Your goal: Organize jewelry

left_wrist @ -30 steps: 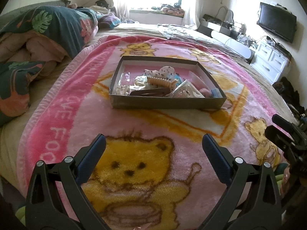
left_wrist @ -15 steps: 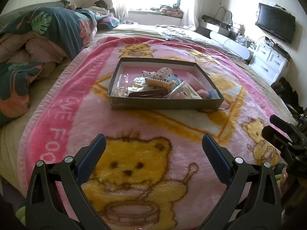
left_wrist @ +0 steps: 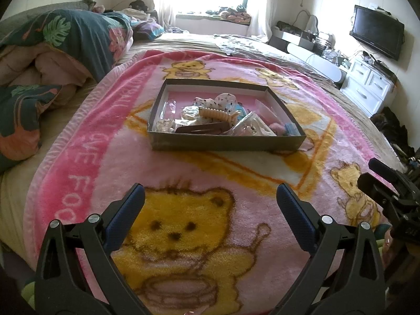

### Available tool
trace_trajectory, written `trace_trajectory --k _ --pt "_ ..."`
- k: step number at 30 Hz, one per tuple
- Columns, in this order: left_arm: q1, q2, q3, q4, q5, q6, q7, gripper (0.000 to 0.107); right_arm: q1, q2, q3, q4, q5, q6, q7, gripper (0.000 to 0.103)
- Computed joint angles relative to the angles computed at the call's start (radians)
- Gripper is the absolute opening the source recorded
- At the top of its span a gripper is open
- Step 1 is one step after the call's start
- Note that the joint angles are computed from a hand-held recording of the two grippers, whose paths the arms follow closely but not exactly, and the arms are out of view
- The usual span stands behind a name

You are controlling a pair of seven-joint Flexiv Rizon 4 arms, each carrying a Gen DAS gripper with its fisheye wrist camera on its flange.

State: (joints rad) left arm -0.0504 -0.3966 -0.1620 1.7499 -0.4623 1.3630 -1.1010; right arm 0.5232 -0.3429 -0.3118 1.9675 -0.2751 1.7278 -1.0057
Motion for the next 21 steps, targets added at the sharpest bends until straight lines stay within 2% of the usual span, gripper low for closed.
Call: trace_trajectory --k 21 --pt "0.003 0.001 -0.003 0.001 -0.005 -0.002 0.001 0.094 -0.001 0.0 0.0 -0.001 0.001 -0.001 -0.004 0.099"
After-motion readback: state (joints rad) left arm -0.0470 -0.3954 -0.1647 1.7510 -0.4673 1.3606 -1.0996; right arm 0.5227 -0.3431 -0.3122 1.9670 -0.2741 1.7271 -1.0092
